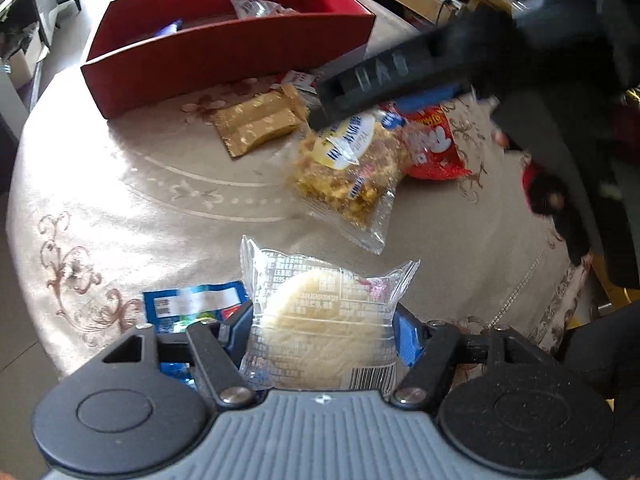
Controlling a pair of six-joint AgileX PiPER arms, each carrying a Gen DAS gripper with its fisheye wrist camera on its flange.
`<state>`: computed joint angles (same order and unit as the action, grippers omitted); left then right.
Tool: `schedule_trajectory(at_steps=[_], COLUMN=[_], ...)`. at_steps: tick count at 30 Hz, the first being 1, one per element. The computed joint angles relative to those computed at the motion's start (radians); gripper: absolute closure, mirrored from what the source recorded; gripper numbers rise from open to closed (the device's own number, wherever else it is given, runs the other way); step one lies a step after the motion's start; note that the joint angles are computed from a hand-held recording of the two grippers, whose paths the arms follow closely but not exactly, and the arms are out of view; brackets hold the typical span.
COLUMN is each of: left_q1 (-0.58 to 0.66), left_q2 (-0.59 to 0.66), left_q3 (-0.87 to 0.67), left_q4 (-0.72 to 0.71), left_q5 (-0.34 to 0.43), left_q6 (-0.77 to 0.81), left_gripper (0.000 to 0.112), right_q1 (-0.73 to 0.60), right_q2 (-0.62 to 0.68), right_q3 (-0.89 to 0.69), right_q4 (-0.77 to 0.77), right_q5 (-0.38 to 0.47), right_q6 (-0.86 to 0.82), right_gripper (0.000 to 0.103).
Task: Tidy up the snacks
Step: 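Grasp the yellow puffed-snack bag with the right tool while the left tool holds the cake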
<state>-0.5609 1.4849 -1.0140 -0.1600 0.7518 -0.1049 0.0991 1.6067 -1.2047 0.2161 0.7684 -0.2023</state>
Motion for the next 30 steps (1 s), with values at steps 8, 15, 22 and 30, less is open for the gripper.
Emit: schedule_trajectory(at_steps=[8, 15, 22, 30], left_q1=[0.029, 0.010, 0.062, 0.104], left_q2=[0.010, 0.022, 0.048, 0.080], left_q3=[0.001, -0.005, -0.003, -0.022], left_q4=[-0.064, -0.089, -0.193, -0.253], left_q5=[0.036, 0.038, 0.072, 0.116], left_q6=[0.062, 0.078, 0.176, 0.228], left_gripper=[0.049, 0.049, 0.049, 0.049], right_q1=[-0.188, -0.034, 0.119, 0.126], right_q2=[-0.067, -0.161, 0.095, 0.173], right_q3=[0.096, 0.053, -0.161, -0.143], right_q4=[0.246, -0.062, -0.161, -0.097], right_q5=[0.361, 0.217, 0.244, 0.241], right_q6=[-0.250, -0.422, -0.643, -0.710], right_gripper=[0.018, 0.018, 0.008, 0.002])
